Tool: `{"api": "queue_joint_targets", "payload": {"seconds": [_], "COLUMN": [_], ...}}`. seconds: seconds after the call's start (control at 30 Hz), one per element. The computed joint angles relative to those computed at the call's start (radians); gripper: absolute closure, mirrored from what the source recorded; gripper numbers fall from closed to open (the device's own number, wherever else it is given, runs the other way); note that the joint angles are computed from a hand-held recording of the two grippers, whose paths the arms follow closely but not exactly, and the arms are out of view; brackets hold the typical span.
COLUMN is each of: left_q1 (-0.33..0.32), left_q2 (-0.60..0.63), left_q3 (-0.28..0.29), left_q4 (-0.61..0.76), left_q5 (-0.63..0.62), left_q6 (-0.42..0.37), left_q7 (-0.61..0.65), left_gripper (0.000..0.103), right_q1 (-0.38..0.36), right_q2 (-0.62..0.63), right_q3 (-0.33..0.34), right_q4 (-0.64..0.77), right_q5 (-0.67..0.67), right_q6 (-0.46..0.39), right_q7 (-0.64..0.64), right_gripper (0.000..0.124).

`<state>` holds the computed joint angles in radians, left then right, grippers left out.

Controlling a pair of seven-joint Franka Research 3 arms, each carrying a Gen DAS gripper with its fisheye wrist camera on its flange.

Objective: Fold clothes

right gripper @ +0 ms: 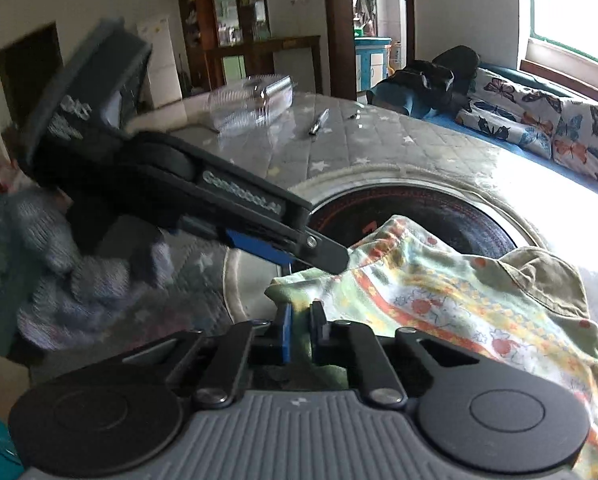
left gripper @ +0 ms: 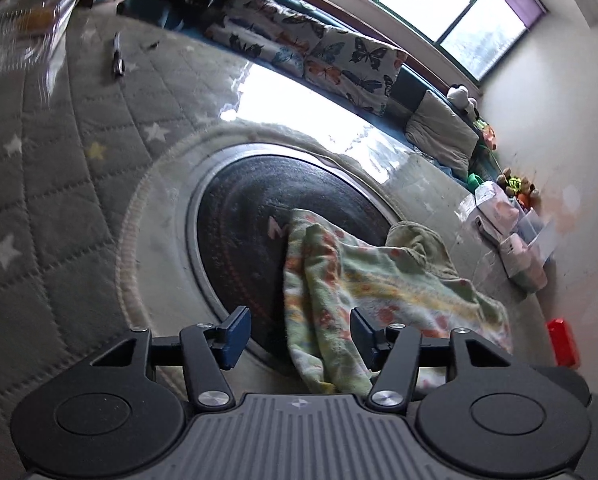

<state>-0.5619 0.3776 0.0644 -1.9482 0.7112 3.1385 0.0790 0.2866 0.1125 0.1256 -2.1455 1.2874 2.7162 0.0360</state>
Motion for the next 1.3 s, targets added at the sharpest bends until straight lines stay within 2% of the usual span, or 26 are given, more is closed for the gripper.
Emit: {"api": "queue_joint_targets", "payload": {"seconds": [0.13,0.27,0.37,0.4,0.5,0.63,0.7,0.8,0.93,1.0,1.07,1.1,1.13,1.2,1.3], "left_q1": [0.073,0.122,0.128,0.134,0.134,0.108,0.097,0.077,0.065,0.061,0.060,0.060,0.060,0.060,0.057], "left_q2": [0.036,0.078,0.096,0.101,0.113,0.117,0.114,0.111,0.110,0.112,0.114,0.115,0.115,0.117,0.120], "left_q3": [-0.098,-0.170,-0.186,-0.195,-0.199,-0.176,-0.165,-0.145,-0.132,-0.130,-0.129,-0.130,-0.130,-0.131,-0.131], "left_q4": [0.045,0.091,0.108,0.112,0.118,0.124,0.124,0.125,0.129,0.133,0.138,0.141,0.143,0.149,0.159], "left_q5": [-0.094,-0.190,-0.251,-0.273,-0.312,-0.331,-0.331,-0.321,-0.307,-0.303,-0.298,-0.296,-0.294,-0.289,-0.278], "left_q6": [-0.024,-0.042,-0.043,-0.044,-0.036,-0.041,-0.045,-0.047,-0.056,-0.062,-0.068,-0.072,-0.076,-0.084,-0.100], "left_q7": [0.068,0.139,0.161,0.168,0.187,0.202,0.205,0.206,0.205,0.202,0.199,0.199,0.198,0.198,0.197], "left_gripper": [0.044,0.046,0.057,0.067,0.089,0.093,0.093,0.093,0.093,0.093,0.093,0.093,0.093,0.093,0.093], "right_q1": [-0.009,-0.018,-0.025,-0.027,-0.030,-0.040,-0.047,-0.057,-0.077,-0.090,-0.106,-0.115,-0.122,-0.132,-0.150], "right_q2": [-0.020,-0.039,-0.051,-0.054,-0.059,-0.065,-0.070,-0.065,-0.026,0.003,0.038,0.053,0.070,0.108,0.144], "right_q3": [-0.007,-0.020,-0.032,-0.034,-0.042,-0.052,-0.059,-0.068,-0.077,-0.077,-0.076,-0.075,-0.074,-0.076,-0.084], "right_q4": [-0.009,-0.020,-0.025,-0.027,-0.033,-0.038,-0.044,-0.046,-0.026,-0.004,0.028,0.043,0.059,0.097,0.119], "right_q5": [0.028,0.059,0.074,0.078,0.071,0.071,0.089,0.116,0.147,0.180,0.222,0.263,0.294,0.347,0.299], "right_q6": [-0.026,-0.062,-0.093,-0.100,-0.115,-0.125,-0.104,-0.030,0.113,0.186,0.253,0.283,0.306,0.351,0.364], "right_q7": [-0.015,-0.033,-0.039,-0.040,-0.038,-0.029,-0.029,-0.033,-0.024,-0.027,-0.036,-0.056,-0.076,-0.099,-0.014], "right_gripper": [0.117,0.118,0.118,0.118,0.118,0.114,0.114,0.110,0.090,0.089,0.082,0.073,0.069,0.069,0.068]}}
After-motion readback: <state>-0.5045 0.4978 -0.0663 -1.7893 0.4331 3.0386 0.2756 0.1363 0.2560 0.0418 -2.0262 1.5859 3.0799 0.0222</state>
